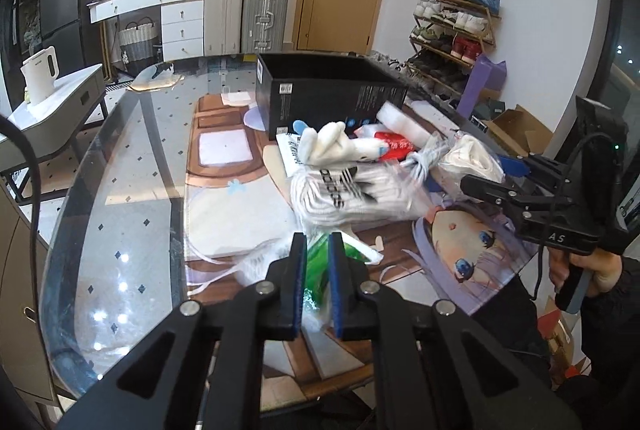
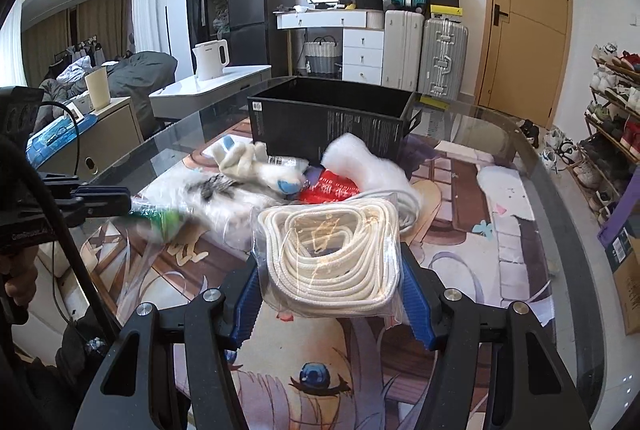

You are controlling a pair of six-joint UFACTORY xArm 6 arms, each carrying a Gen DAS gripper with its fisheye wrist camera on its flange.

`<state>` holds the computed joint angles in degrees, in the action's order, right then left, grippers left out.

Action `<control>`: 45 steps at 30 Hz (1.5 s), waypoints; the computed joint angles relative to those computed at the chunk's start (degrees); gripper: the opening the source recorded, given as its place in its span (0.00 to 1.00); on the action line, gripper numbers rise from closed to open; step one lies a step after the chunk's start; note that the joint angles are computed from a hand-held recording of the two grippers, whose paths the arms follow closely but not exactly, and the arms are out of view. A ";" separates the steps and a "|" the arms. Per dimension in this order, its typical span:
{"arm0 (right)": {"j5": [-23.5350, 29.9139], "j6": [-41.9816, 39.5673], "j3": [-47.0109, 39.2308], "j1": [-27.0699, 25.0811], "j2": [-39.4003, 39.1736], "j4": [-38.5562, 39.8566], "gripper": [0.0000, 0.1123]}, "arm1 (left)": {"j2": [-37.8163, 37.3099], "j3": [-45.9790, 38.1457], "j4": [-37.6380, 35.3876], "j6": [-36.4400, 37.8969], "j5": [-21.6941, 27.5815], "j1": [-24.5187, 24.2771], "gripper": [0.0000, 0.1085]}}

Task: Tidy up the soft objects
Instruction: 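Lift the packet with the left tool while the right tool lifts the rope bag toward the black box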

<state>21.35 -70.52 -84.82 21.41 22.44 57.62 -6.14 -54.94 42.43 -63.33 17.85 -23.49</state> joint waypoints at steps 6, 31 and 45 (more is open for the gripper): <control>0.21 -0.34 0.59 0.16 -0.64 -0.01 0.55 | 0.07 -0.13 -0.68 3.91 1.96 -0.67 0.13; 1.35 0.16 0.06 -0.15 -0.20 -0.86 0.55 | 7.64 -3.36 -18.32 30.16 -1.42 -0.02 0.32; 1.27 -1.88 0.35 0.11 -0.79 1.16 0.55 | 1.86 1.36 -16.13 24.71 -4.35 -0.61 0.29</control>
<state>22.62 -72.40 -84.47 21.52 21.65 58.78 -4.28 -53.58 26.30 -38.62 13.50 -24.10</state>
